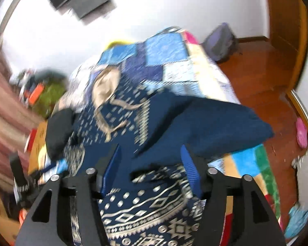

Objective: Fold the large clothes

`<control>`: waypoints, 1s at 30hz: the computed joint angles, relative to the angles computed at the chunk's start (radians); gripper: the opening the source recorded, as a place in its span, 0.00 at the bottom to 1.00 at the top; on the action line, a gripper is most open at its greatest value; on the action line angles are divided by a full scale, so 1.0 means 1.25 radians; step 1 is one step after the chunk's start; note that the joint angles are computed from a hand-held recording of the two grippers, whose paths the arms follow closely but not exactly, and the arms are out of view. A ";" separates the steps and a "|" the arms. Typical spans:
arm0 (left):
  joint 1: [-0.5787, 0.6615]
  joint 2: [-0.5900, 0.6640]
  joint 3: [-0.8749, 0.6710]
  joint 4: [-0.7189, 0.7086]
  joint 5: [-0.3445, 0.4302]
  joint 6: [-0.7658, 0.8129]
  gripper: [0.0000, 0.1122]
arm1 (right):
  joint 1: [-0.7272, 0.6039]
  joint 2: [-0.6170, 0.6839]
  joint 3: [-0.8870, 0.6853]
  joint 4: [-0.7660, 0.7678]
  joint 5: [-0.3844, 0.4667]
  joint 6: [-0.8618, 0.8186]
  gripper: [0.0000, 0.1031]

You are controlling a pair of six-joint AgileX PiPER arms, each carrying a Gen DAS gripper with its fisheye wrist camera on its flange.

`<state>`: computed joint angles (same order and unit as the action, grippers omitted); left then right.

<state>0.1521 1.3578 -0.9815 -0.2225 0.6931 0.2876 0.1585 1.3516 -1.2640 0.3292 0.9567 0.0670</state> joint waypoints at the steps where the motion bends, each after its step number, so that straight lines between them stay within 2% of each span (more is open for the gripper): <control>1: 0.000 0.002 0.000 0.001 0.000 -0.001 0.75 | -0.011 0.004 0.003 -0.002 -0.005 0.013 0.55; 8: 0.003 0.019 -0.001 0.001 -0.003 -0.007 0.75 | -0.139 0.067 0.050 0.084 -0.025 0.009 0.55; 13: 0.005 0.034 -0.006 -0.003 0.001 -0.008 0.75 | -0.240 0.152 0.088 0.222 -0.005 -0.040 0.55; 20: -0.002 0.043 -0.008 -0.001 -0.003 -0.012 0.75 | -0.270 0.227 0.077 0.257 -0.043 -0.025 0.55; 21: -0.003 0.044 -0.009 0.000 -0.003 -0.013 0.75 | -0.268 0.234 0.073 0.257 -0.051 -0.020 0.52; 23: -0.003 0.043 -0.008 -0.001 -0.003 -0.013 0.75 | -0.256 0.240 0.061 0.230 -0.065 0.007 0.38; 25: -0.003 0.042 -0.009 -0.001 -0.003 -0.014 0.75 | -0.245 0.233 0.055 0.209 -0.073 0.016 0.17; 27: -0.002 0.039 -0.009 -0.001 -0.003 -0.013 0.75 | -0.235 0.215 0.049 0.206 -0.076 0.013 0.10; 30: 0.004 0.032 -0.010 -0.008 0.001 -0.006 0.75 | -0.206 0.172 0.032 0.163 -0.085 0.023 0.08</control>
